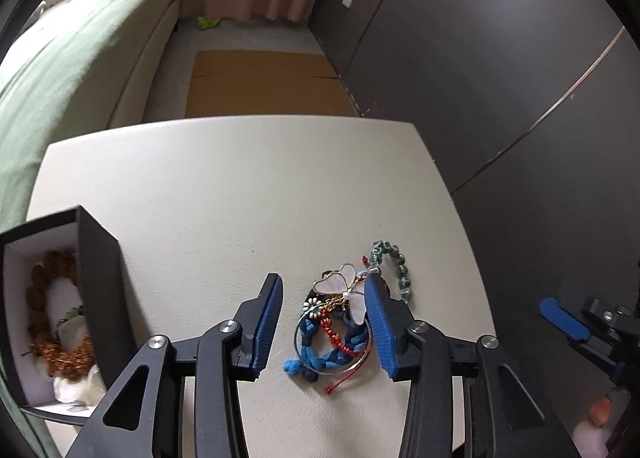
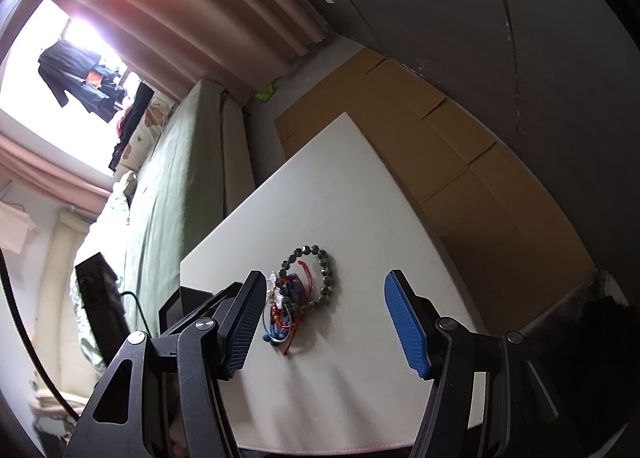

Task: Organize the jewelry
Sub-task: 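Close left gripper on the heart pendant necklace in the pile, then lift the heart pendant out of the pile and set it on the table beside it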

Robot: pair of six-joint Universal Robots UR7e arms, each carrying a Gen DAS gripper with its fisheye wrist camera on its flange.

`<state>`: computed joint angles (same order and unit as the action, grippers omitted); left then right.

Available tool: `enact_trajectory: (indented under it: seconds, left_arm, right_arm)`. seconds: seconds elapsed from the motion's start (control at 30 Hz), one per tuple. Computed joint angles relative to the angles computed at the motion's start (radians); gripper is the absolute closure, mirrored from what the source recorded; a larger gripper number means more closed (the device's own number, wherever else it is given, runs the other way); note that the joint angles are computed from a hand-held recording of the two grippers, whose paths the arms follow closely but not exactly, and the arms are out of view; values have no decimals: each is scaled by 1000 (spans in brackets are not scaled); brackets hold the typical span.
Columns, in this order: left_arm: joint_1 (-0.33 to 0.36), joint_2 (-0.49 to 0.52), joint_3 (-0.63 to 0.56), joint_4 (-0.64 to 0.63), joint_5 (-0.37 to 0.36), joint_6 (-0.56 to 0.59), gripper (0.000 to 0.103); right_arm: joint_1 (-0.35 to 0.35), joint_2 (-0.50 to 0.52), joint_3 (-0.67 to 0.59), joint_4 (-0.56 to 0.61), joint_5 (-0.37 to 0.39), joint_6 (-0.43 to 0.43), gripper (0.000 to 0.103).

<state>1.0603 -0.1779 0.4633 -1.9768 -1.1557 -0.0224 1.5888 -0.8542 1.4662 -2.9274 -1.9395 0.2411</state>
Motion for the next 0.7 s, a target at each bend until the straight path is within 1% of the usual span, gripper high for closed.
enact_trajectory:
  seconds: [0.2,0.23,0.33,0.4,0.47,0.57,0.7]
  left_arm:
    - [0,33,-33,15,6,-5,60]
    - [0,26,-18,6,7,-3,60]
    - [2,38,-33,17,5,-6,61]
    - [3,47,-45,25,6,-15,67]
    - [6,34,-18,17,-5,-17,73]
    - [6,22,11,-14,-7,-11,78]
    - [7,-1,47,-29,-19,-10,78]
  right_arm:
    - [-5,-13,16,-13,13,2,41]
    - [-7,-15,19,-15,16,4,41]
    - [-12,-19,24,-21,23,13,41]
    - [-13,-16,21,-17,25,14,41]
    - [-12,-12,15,-9,24,12,41]
    - [-11,-6,6,3,21,11,41]
    - [-7,1,-2,12,15,14,41]
